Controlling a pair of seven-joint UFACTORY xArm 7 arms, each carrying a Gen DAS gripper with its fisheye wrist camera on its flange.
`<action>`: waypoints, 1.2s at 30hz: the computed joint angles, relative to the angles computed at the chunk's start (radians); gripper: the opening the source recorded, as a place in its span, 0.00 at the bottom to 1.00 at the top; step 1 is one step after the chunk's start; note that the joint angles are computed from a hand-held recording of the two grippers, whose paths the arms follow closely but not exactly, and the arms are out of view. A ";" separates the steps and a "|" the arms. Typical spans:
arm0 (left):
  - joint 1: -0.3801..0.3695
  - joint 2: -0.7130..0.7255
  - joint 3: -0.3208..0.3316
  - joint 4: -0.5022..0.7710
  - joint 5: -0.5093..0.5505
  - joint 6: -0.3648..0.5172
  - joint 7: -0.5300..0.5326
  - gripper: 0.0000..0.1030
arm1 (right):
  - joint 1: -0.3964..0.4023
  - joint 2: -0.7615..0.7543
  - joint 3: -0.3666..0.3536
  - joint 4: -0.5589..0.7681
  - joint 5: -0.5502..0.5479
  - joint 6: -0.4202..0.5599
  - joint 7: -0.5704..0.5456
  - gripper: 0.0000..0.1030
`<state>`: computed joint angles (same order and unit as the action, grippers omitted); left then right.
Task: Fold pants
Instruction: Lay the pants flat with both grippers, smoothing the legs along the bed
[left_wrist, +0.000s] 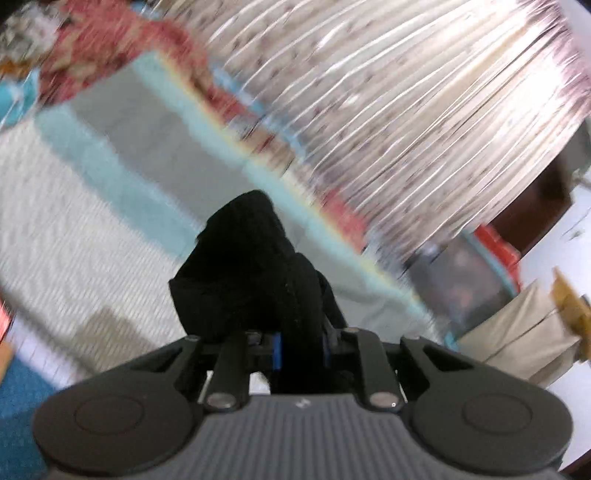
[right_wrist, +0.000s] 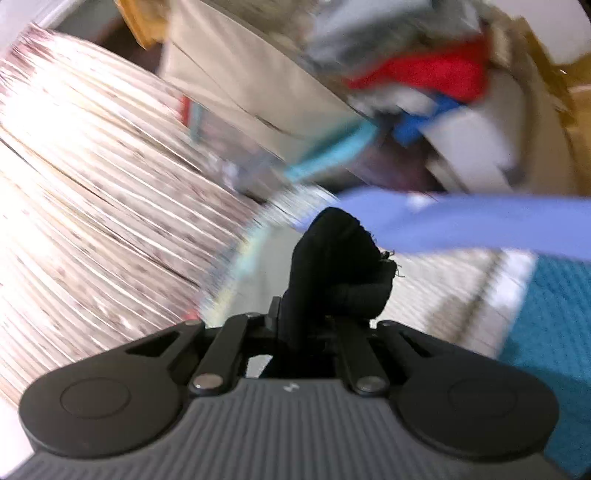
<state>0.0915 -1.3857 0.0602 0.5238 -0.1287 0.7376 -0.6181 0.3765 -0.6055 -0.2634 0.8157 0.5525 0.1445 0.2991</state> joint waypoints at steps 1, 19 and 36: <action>0.003 -0.007 -0.002 -0.004 0.003 -0.006 0.001 0.16 | 0.012 0.004 -0.007 0.010 0.002 -0.010 -0.008 0.10; 0.072 -0.407 -0.082 -0.336 0.073 0.635 -0.112 0.36 | -0.206 -0.122 0.038 -0.405 -0.040 0.153 0.104 0.24; -0.163 -0.036 -0.185 -0.249 -0.041 0.163 -0.080 0.35 | -0.192 -0.464 0.003 -0.573 -0.065 0.238 0.060 0.46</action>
<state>-0.0713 -1.4214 -0.1247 0.2745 -0.1701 0.9003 -0.6986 0.1848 -1.0694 -0.2599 0.2424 0.4872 0.3824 0.3588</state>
